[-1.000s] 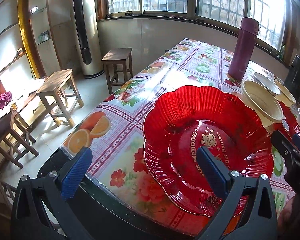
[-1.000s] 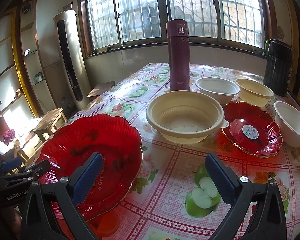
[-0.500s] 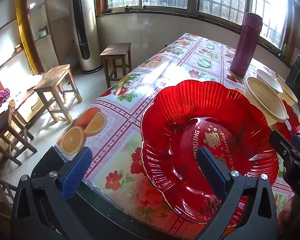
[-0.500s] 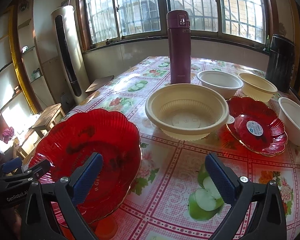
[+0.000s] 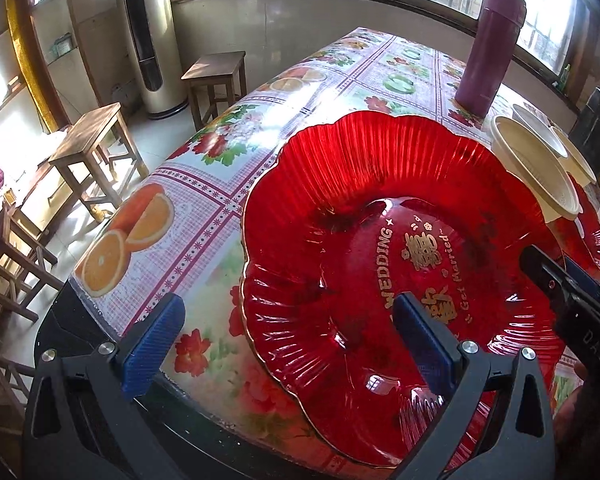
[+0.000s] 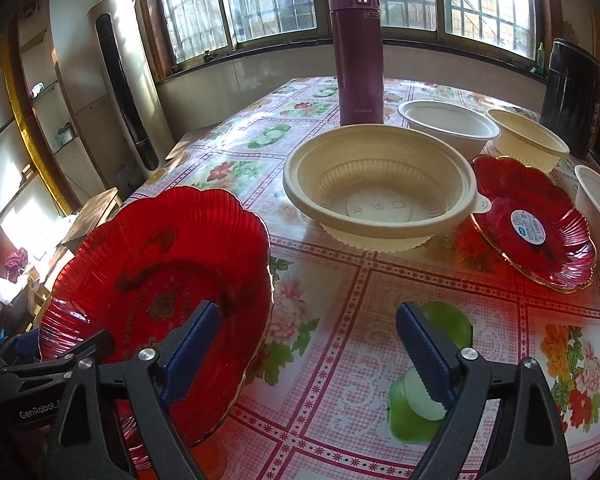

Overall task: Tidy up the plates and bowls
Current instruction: 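Carry the large red wedding plate and lower it onto the table with the left tool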

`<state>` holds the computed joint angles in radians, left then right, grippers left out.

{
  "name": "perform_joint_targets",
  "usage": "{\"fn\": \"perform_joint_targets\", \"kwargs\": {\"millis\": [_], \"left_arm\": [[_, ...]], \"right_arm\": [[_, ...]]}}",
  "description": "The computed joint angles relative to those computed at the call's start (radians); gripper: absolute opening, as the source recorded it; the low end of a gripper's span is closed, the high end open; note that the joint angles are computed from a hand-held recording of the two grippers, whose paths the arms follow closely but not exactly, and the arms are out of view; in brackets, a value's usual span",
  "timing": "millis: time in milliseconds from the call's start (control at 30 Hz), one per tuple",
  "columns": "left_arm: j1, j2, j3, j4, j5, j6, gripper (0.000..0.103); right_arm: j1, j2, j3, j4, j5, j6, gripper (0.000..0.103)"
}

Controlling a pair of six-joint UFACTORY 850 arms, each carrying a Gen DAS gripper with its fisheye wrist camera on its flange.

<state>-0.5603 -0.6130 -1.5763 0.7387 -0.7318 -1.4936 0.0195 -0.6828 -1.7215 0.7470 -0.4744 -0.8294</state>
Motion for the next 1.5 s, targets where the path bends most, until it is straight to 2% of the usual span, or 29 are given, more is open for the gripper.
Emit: {"fn": "perform_joint_targets", "kwargs": {"millis": [33,100,133,200,267,300,367,400,433,600,700,867,967,1033,1067,1100,1133,1167,1233,1300,1333,1400,1500], "left_arm": [[-0.002,-0.002,-0.005,0.003,-0.011,0.007,0.102],[-0.009,-0.003,-0.008,0.025,-0.032,0.002,0.094],[-0.01,-0.01,-0.02,0.02,-0.059,0.023,0.087],[-0.01,-0.011,-0.022,0.025,-0.064,0.032,0.073],[-0.001,-0.011,-0.018,-0.003,-0.034,0.064,0.053],[0.003,0.0,0.0,0.01,0.001,0.048,0.05],[0.008,0.006,0.009,0.003,0.038,0.059,0.036],[0.009,0.006,0.009,0.004,0.055,0.063,0.032],[0.007,0.001,0.002,0.005,0.053,0.071,0.03],[0.007,0.003,0.004,-0.009,0.065,0.082,0.03],[0.002,0.022,0.026,0.006,0.062,0.045,0.031],[-0.002,0.068,0.08,0.034,0.036,-0.007,0.03],[0.001,0.085,0.107,0.015,0.032,-0.027,0.031],[0.002,0.109,0.14,0.026,0.048,-0.074,0.035],[-0.005,0.118,0.152,0.055,0.036,-0.114,0.041],[-0.015,0.128,0.165,0.097,0.01,-0.16,0.046],[-0.028,0.14,0.178,0.141,-0.025,-0.205,0.059],[-0.041,0.152,0.188,0.182,-0.063,-0.247,0.069],[-0.074,0.181,0.213,0.281,-0.142,-0.338,0.075],[-0.106,0.206,0.231,0.375,-0.214,-0.42,0.078],[-0.118,0.22,0.239,0.417,-0.233,-0.454,0.083],[-0.139,0.239,0.244,0.5,-0.243,-0.507,0.085],[-0.157,0.221,0.198,0.563,-0.211,-0.495,0.088]], "right_arm": [[-0.001,-0.01,-0.013,-0.022,-0.014,0.026,0.071],[-0.008,-0.026,-0.035,-0.001,-0.056,0.016,0.061],[-0.011,-0.026,-0.034,0.023,-0.065,-0.004,0.055],[-0.01,-0.023,-0.028,0.053,-0.067,-0.041,0.044],[-0.011,-0.021,-0.025,0.082,-0.076,-0.077,0.033],[-0.013,-0.02,-0.024,0.1,-0.083,-0.095,0.028],[-0.013,-0.024,-0.029,0.121,-0.104,-0.117,0.021],[-0.015,-0.025,-0.03,0.137,-0.118,-0.13,0.017],[-0.016,-0.025,-0.03,0.152,-0.13,-0.145,0.011],[-0.019,-0.026,-0.028,0.19,-0.131,-0.172,0.011],[-0.018,0.006,0.016,0.277,-0.108,-0.289,0.011],[-0.016,-0.025,-0.033,0.244,-0.212,-0.273,0.012],[-0.004,-0.038,-0.054,0.178,-0.255,-0.218,0.018],[0.006,-0.028,-0.045,0.137,-0.25,-0.222,0.019],[0.008,-0.01,-0.023,0.141,-0.226,-0.247,0.021],[0.007,0.008,-0.002,0.166,-0.199,-0.278,0.029],[0.001,0.026,0.021,0.211,-0.184,-0.32,0.043],[-0.011,0.039,0.039,0.272,-0.182,-0.368,0.051],[-0.039,0.069,0.078,0.415,-0.185,-0.465,0.077],[-0.07,0.088,0.102,0.532,-0.198,-0.535,0.084],[-0.085,0.092,0.105,0.572,-0.208,-0.554,0.085],[-0.11,0.093,0.101,0.612,-0.201,-0.569,0.085],[-0.148,0.088,0.087,0.637,-0.163,-0.579,0.085]]}}
